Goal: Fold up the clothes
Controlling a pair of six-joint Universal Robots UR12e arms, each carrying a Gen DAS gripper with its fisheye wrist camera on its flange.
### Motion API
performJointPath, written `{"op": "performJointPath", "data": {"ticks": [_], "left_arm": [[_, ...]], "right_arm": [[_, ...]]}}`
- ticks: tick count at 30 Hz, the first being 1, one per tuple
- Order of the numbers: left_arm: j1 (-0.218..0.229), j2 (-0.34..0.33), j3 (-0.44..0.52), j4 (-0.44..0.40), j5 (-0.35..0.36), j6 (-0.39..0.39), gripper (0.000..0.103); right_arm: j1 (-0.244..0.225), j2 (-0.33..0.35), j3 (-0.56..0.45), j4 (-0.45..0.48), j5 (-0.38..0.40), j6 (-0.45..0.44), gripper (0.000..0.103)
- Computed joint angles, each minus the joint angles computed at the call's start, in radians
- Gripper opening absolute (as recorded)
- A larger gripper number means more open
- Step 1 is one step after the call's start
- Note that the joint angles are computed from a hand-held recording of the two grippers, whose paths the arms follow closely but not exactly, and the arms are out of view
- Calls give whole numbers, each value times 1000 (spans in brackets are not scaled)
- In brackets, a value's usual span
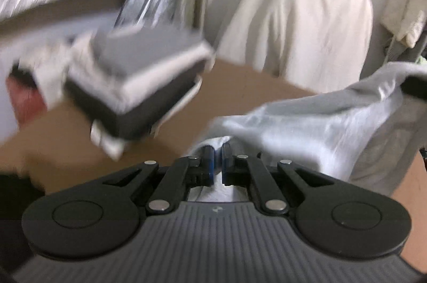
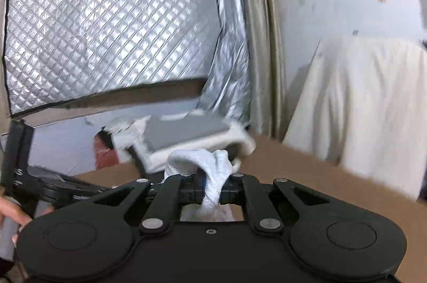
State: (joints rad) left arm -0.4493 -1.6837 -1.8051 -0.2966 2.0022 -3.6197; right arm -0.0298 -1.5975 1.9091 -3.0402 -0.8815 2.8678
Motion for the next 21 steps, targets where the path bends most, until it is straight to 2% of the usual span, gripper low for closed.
{"op": "performJointPath", "data": {"ticks": [2, 5, 9, 11, 12, 13, 14, 15, 16, 18, 21], "left_arm": [[2, -22, 58, -5, 8, 63, 4], [-8, -66, 136, 24, 73, 178, 3], [27, -124, 221, 48, 14, 195, 4], [46, -179, 270, 36, 29, 168, 9], [55, -210, 293, 22, 48, 158, 17], [65, -241, 315, -22, 61, 166, 51], [73, -261, 322, -79, 65, 177, 68], [79, -279, 326, -137, 67, 185, 76], [86, -290, 313, -154, 60, 189, 75], [106, -287, 252, -144, -13, 192, 76], [150, -269, 145, -107, -190, 97, 76]], "right_arm": [[-2, 11, -69, 42, -60, -29, 9], [20, 33, -166, 87, -213, -88, 8], [60, 107, -293, 120, -379, -213, 8], [74, 172, -353, 117, -423, -245, 10], [81, 207, -374, 104, -447, -255, 25], [87, 242, -396, 91, -471, -266, 58], [98, 275, -406, 65, -522, -267, 70], [107, 307, -407, 31, -581, -253, 74], [107, 327, -399, 17, -603, -227, 74], [82, 342, -365, 59, -547, -134, 73], [31, 348, -295, 135, -417, 7, 73]]}}
